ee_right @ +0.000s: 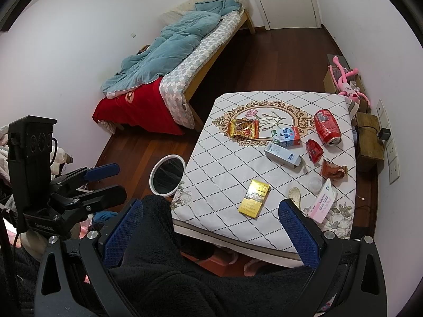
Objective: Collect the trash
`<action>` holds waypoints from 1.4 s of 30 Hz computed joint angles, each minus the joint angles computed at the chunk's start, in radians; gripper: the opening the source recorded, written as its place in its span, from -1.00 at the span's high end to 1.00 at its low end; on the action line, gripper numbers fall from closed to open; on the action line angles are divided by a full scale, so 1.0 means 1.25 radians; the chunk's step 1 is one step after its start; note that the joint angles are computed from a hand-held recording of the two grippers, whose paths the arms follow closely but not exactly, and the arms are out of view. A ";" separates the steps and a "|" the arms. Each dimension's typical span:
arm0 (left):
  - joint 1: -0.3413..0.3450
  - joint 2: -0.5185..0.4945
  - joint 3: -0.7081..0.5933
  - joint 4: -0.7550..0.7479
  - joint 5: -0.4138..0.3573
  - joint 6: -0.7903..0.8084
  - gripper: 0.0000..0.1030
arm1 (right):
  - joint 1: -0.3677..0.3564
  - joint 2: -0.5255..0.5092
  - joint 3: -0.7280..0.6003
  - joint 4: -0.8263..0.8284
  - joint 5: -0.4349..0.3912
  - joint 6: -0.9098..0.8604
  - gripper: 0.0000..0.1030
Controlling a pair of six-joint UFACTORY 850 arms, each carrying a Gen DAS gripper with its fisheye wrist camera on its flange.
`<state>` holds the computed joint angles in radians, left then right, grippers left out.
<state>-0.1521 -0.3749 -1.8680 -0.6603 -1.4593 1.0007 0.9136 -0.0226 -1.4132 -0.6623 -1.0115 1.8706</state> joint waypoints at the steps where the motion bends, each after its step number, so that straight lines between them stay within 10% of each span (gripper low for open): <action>1: 0.000 -0.001 -0.003 -0.001 -0.002 0.000 -1.00 | 0.000 -0.001 0.000 0.000 -0.001 0.001 -1.00; 12: 0.001 0.007 0.008 0.006 0.018 0.005 -1.00 | 0.003 0.000 0.000 -0.005 -0.001 0.007 -1.00; 19: -0.086 0.058 0.187 0.131 0.373 -0.016 -1.00 | 0.019 0.034 0.086 -0.065 -0.055 0.200 -1.00; 23: -0.143 0.023 0.252 0.223 0.457 -0.075 -1.00 | -0.006 0.037 0.179 -0.007 -0.141 0.301 -1.00; 26: -0.188 -0.036 0.273 0.285 0.469 -0.142 -0.99 | -0.049 0.064 0.294 0.040 -0.069 0.373 -0.97; 29: -0.226 -0.068 0.301 0.340 0.486 -0.192 -0.99 | -0.098 0.080 0.399 0.084 0.034 0.409 -0.48; 39: -0.275 -0.088 0.367 0.384 0.499 -0.222 -0.70 | -0.174 0.030 0.530 0.085 0.239 0.508 -0.44; 42: -0.276 -0.065 0.395 0.387 0.532 -0.215 -0.55 | -0.182 0.017 0.535 0.090 0.280 0.488 0.00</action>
